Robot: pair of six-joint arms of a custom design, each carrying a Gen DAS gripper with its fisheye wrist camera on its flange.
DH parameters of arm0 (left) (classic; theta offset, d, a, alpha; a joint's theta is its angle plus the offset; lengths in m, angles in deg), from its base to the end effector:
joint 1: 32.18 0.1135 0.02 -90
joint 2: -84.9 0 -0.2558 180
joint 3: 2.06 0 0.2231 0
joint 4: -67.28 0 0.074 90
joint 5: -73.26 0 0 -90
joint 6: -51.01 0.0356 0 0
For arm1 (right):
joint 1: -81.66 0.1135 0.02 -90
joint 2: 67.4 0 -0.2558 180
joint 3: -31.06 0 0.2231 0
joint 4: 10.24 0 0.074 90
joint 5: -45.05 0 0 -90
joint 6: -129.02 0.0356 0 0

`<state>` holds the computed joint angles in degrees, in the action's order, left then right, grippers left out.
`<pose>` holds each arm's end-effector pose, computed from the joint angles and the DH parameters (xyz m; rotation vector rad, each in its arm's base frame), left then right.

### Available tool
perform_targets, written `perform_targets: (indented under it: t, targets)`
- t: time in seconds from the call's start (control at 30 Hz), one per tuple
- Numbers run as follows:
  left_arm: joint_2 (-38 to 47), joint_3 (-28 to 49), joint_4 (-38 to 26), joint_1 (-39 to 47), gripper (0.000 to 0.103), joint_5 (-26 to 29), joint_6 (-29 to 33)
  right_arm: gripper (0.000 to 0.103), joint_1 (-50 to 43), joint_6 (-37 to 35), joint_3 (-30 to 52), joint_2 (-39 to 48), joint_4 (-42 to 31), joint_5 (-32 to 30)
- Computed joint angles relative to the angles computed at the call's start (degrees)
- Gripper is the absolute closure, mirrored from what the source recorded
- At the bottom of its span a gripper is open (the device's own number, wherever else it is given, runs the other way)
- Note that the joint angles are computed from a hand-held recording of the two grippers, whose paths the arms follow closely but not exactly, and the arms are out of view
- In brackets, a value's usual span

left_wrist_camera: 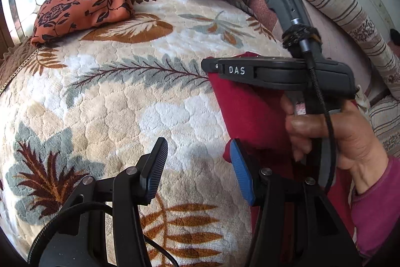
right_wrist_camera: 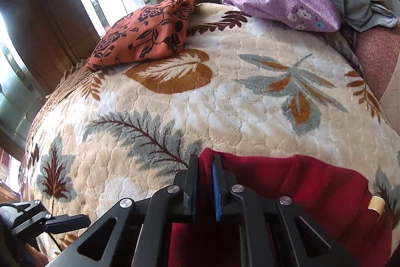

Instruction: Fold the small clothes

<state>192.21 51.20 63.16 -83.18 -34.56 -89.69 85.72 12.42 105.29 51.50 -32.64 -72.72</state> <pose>0.1872 -0.2138 0.0854 -0.1069 2.5393 -0.3101 0.3414 0.0409 0.0834 -0.8163 2.4829 0.5294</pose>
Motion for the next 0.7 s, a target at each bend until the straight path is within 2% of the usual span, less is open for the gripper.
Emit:
perform_targets:
  t: [0.13, 0.2, 0.23, 0.27, 0.33, 0.43, 0.5, 0.57, 0.63, 0.7]
  targets:
    - [0.57, 0.89, 1.16, -0.48, 0.051, 0.01, 1.14, 0.094, 0.84, 4.87, -0.51, 2.86, 4.23, -0.24]
    - [0.38, 1.44, 1.34, -1.26, 0.051, -0.77, 1.81, 0.092, -1.21, 5.79, -1.15, 0.62, 1.57, -2.51]
    - [0.24, 1.41, 2.18, -1.44, 0.051, -1.11, 2.27, 0.087, -2.72, 5.57, -1.98, -1.30, -0.34, -4.09]
    - [0.06, 1.41, 2.73, -1.66, 0.051, -1.41, 2.55, 0.072, -4.82, 4.46, -3.78, -4.03, -1.37, -5.47]
    - [0.44, 2.27, 3.00, -1.75, 0.051, -1.40, 3.06, 0.049, -9.65, 2.00, -9.86, -11.25, 0.03, -4.12]
    - [2.09, 3.96, 3.56, -1.92, 0.051, -1.30, 3.67, 0.048, -20.64, -4.04, -16.35, -18.40, -0.11, -5.32]
    - [3.86, 5.82, 3.19, -1.78, 0.051, -1.43, 4.10, 0.048, -27.32, -7.83, -18.13, -19.74, -1.52, -4.48]
    - [6.05, 8.10, 2.08, -1.36, 0.051, -1.39, 4.01, 0.048, -33.88, -11.79, -20.71, -19.95, 0.59, -2.52]
    - [9.20, 11.39, -0.86, -0.54, 0.051, -0.77, 3.70, 0.048, -39.60, -14.73, -22.10, -18.46, 3.46, -0.86]
    - [13.12, 15.80, -6.43, 0.31, 0.051, 0.05, 3.10, 0.048, -43.61, -16.12, -20.62, -15.30, 3.44, -0.25]
